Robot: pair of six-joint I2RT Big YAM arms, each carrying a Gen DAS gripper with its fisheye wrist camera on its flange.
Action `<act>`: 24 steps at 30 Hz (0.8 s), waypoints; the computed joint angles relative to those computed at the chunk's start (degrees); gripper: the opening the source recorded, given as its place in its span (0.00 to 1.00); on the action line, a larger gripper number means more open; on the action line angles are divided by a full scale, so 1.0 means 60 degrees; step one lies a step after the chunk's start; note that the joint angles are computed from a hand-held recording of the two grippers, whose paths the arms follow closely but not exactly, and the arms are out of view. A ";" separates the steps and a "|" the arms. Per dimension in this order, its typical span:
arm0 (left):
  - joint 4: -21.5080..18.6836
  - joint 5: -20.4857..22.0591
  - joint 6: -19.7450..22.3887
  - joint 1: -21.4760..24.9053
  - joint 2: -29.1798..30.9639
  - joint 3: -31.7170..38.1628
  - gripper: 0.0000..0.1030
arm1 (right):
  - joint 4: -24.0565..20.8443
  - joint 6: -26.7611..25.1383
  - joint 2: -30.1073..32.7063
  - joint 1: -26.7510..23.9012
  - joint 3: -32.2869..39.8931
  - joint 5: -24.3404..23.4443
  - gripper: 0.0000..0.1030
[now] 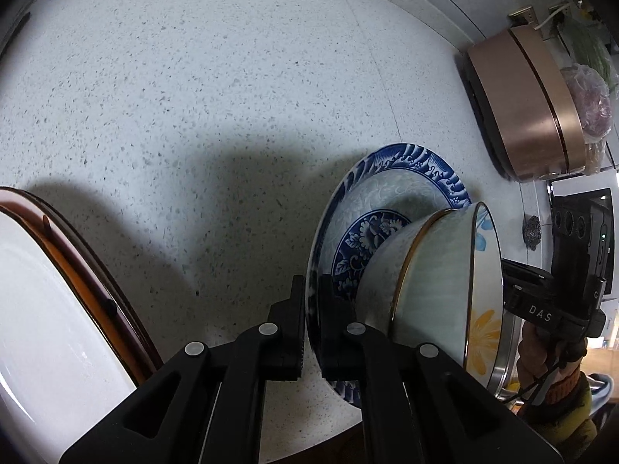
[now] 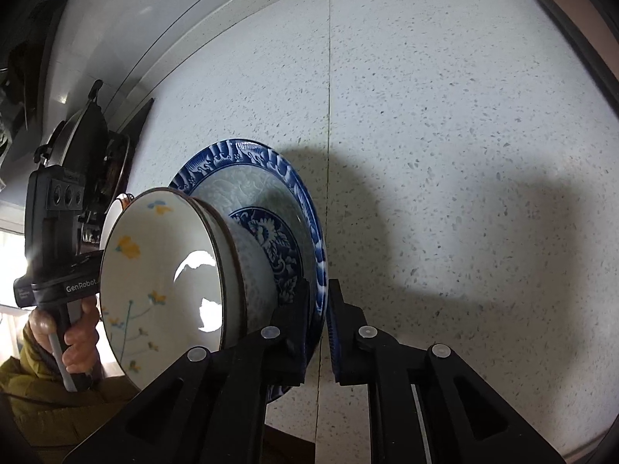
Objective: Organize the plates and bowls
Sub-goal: 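Lift the plate with bowls using both grippers and carry it over the stacked white plates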
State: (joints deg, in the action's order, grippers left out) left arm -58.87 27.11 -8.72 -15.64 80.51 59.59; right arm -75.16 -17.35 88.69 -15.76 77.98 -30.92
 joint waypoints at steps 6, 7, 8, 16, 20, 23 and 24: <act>-0.0108 0.0098 -0.0055 -0.0015 -0.0012 -0.0048 0.02 | -0.0351 -0.0449 0.0245 -0.0114 0.0129 -0.0231 0.13; -0.0100 0.0137 -0.0091 -0.0028 -0.0021 -0.0073 0.02 | -0.0499 -0.0604 0.0341 -0.0211 0.0204 -0.0305 0.14; -0.0100 0.0182 -0.0134 -0.0013 -0.0018 -0.0085 0.01 | -0.0634 -0.0667 0.0423 -0.0249 0.0253 -0.0376 0.14; -0.0680 0.0452 -0.0121 0.0241 0.0107 0.0035 0.00 | -0.0594 -0.0067 0.0462 -0.0172 0.0331 -0.0124 0.10; -0.0833 0.0490 -0.0272 0.0160 0.0107 0.0108 0.00 | -0.0777 0.0555 0.0580 -0.0030 0.0523 0.0168 0.08; -0.0870 0.0583 -0.0436 0.0136 0.0104 0.0155 0.00 | -0.0843 0.0728 0.0596 0.0006 0.0649 0.0246 0.08; -0.0886 0.0581 -0.0453 0.0136 0.0091 0.0188 0.00 | -0.0868 0.0772 0.0600 0.0009 0.0683 0.0255 0.08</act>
